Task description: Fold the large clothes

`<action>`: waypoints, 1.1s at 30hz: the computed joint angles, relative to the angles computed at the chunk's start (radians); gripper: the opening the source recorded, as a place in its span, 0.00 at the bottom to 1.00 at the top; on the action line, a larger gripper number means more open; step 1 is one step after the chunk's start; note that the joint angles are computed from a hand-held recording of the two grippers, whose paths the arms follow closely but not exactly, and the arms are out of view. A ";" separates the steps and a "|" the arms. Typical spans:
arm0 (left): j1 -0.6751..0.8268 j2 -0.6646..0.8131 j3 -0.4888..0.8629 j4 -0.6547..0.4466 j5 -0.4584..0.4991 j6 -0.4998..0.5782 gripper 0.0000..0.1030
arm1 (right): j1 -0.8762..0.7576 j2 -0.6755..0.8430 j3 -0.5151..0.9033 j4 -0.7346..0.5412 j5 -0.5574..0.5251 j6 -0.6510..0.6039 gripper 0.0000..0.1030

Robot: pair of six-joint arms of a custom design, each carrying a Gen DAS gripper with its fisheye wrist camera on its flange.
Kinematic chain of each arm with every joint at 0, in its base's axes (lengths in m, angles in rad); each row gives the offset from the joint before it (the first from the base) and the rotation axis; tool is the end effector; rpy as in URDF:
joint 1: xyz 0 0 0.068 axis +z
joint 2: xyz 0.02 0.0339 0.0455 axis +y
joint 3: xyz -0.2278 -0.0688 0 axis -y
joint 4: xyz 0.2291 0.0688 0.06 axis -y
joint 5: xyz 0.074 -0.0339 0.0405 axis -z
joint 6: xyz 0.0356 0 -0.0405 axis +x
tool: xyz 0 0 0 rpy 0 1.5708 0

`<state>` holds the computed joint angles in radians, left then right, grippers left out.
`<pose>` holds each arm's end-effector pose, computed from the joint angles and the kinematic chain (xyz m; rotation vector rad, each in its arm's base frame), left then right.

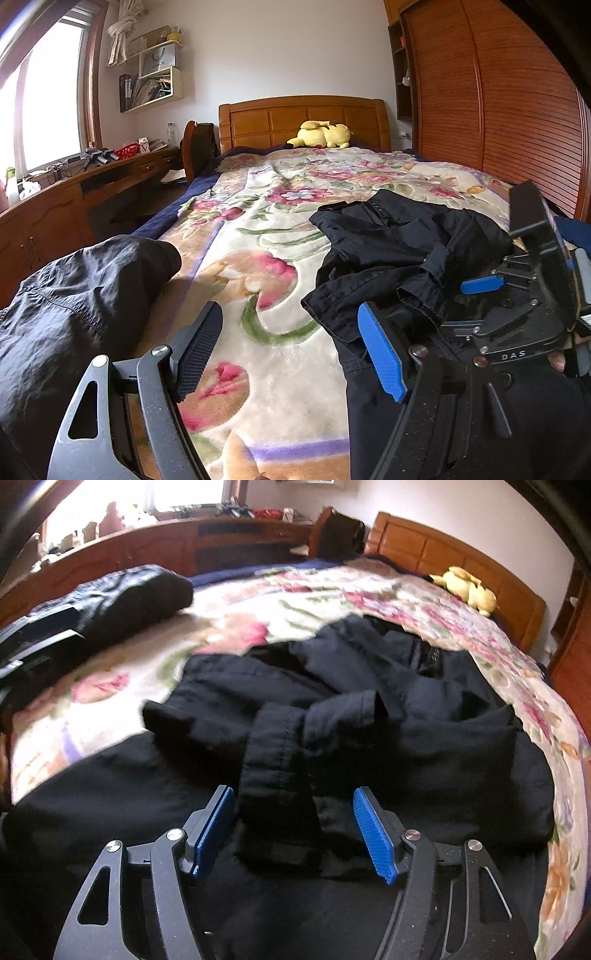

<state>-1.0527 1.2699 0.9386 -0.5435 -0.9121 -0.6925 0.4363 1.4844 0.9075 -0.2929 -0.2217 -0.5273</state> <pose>0.1483 -0.2033 0.2398 0.0082 2.0606 0.0760 0.2643 0.1319 0.1827 -1.2101 2.1015 0.2291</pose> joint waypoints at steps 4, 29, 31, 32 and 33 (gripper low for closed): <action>-0.001 0.002 0.002 -0.002 0.001 0.002 0.74 | 0.028 0.077 0.058 -0.020 0.031 -0.009 0.64; -0.027 0.031 0.022 0.012 -0.015 0.007 0.75 | -0.704 -0.205 0.083 -0.115 -0.402 0.051 0.08; -0.028 0.034 0.024 0.009 -0.017 0.005 0.75 | -0.740 -0.204 0.068 -0.121 -0.419 0.026 0.08; -0.028 0.035 0.024 0.010 -0.017 0.004 0.75 | -0.751 -0.203 0.061 -0.116 -0.418 0.021 0.08; -0.027 0.035 0.024 0.010 -0.017 0.004 0.75 | -0.762 -0.209 0.057 -0.121 -0.410 0.017 0.11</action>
